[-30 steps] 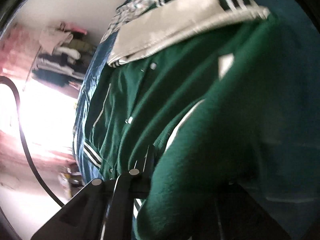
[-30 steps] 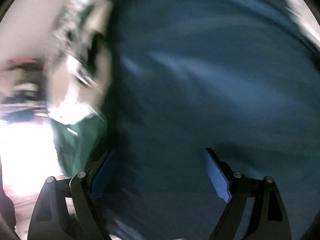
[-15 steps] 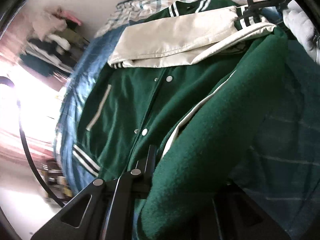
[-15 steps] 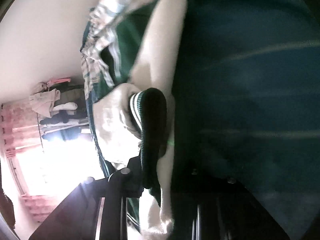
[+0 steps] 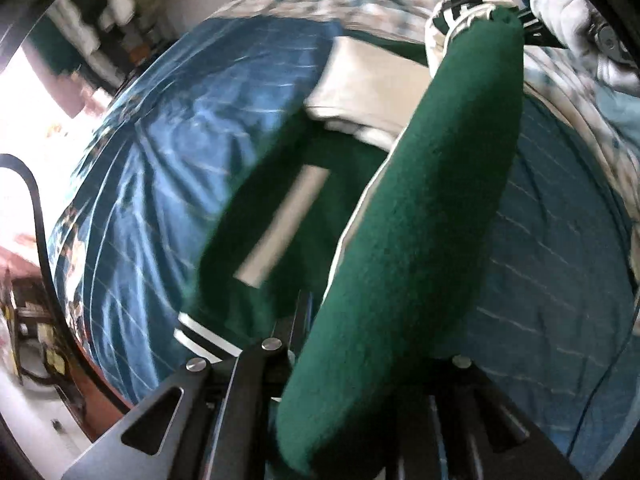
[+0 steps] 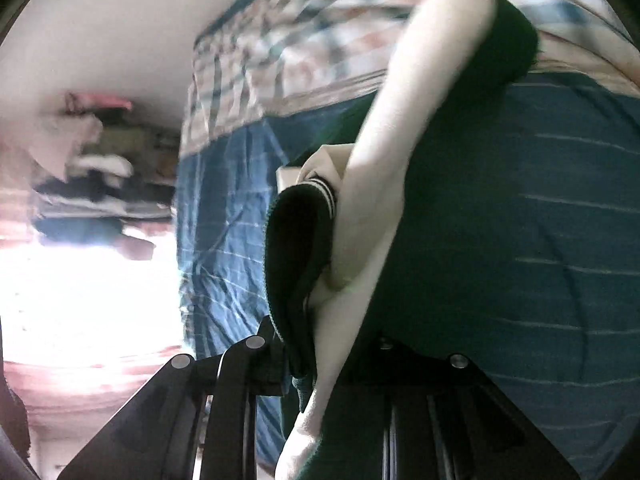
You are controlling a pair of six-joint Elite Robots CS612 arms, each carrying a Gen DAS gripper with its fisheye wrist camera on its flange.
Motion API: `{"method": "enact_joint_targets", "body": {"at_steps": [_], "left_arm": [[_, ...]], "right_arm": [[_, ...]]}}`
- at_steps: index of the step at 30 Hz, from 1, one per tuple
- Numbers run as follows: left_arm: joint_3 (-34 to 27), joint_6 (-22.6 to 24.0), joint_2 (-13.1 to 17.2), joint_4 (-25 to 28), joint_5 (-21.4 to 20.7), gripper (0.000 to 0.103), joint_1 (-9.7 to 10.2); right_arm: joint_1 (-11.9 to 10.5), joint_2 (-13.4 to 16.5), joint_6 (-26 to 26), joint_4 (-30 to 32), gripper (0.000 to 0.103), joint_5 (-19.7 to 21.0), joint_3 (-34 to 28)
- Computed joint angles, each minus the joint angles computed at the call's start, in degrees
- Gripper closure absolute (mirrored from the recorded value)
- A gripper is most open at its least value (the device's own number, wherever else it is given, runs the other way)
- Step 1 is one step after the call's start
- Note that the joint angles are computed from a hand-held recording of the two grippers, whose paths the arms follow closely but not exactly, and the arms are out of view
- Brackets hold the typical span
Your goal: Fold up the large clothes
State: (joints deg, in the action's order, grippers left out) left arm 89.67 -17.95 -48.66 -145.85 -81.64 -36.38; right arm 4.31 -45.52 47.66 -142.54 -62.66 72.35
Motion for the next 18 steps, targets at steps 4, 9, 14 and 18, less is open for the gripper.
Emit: {"method": "enact_joint_targets", "body": {"at_steps": [4, 9, 14, 18], "left_arm": [[-2.47, -4.53, 2.82, 2.63, -9.77, 0.082, 5.48], [-1.09, -11.53, 4.01, 0.63, -16.43, 0.042, 10.48], [2.66, -16.01, 2.0, -2.88, -14.32, 0.035, 12.63], [2.74, -18.43, 2.35, -2.77, -18.47, 0.035, 12.58]], "right_arm": [[4.01, 9.31, -3.26, 15.91, 0.078, -4.09, -16.0], [6.5, 20.16, -5.97, 28.25, 0.035, -3.1, -33.15], [5.75, 15.99, -5.46, 20.2, 0.035, 0.86, -23.14], [3.99, 8.59, -2.99, 12.65, 0.032, -1.05, -9.84]]}}
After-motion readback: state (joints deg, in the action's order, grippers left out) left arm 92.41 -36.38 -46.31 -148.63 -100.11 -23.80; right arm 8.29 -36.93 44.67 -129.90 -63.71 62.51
